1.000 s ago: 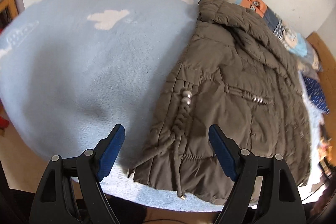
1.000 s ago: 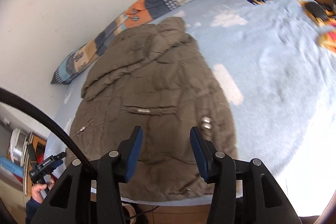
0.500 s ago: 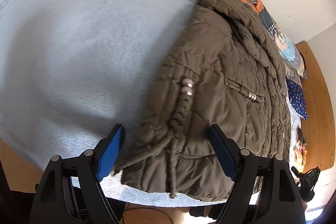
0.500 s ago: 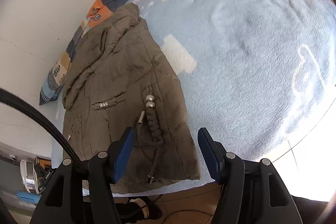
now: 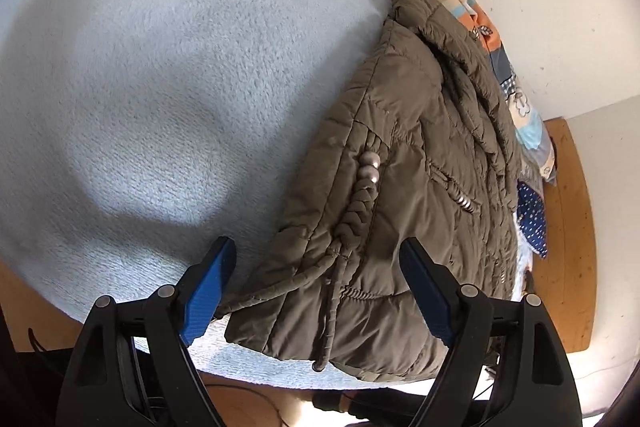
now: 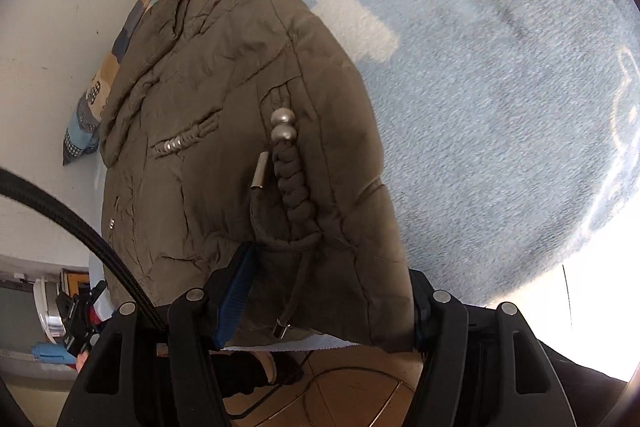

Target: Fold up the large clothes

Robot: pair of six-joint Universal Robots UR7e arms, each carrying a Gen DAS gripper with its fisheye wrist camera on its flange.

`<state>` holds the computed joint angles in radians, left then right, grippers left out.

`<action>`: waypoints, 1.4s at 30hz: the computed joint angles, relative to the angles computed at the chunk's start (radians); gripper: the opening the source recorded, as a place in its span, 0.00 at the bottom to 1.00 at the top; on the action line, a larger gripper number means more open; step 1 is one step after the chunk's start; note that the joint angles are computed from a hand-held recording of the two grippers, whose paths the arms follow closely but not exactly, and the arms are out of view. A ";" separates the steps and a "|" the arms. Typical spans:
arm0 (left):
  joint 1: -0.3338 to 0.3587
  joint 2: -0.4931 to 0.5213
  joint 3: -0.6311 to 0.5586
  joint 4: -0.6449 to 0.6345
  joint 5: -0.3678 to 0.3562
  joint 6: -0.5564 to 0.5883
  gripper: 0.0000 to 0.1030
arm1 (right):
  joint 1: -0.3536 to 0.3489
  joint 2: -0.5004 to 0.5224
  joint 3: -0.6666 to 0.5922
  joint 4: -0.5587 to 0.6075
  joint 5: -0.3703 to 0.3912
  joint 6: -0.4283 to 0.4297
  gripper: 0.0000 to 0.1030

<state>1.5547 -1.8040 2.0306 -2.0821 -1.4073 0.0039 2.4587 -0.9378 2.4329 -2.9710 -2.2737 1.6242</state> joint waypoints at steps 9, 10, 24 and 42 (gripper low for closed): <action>0.021 -0.003 -0.011 -0.005 -0.027 -0.008 0.80 | 0.094 0.067 -0.080 -0.224 -0.159 -0.329 0.12; 0.018 -0.005 -0.010 -0.003 -0.025 -0.003 0.80 | 0.116 0.083 -0.093 -0.297 -0.199 -0.402 0.12; 0.049 0.018 -0.021 0.089 -0.121 0.031 0.86 | 0.133 0.215 -0.107 -0.937 -0.304 -0.646 0.12; -0.130 -0.140 0.156 -0.180 -0.104 0.213 0.20 | 0.144 0.149 -0.100 -0.678 -0.344 -0.556 0.12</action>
<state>1.4246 -1.9444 2.1864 -2.2622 -1.5114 0.2165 2.6024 -0.7889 2.3333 -3.6486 -2.6175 1.0678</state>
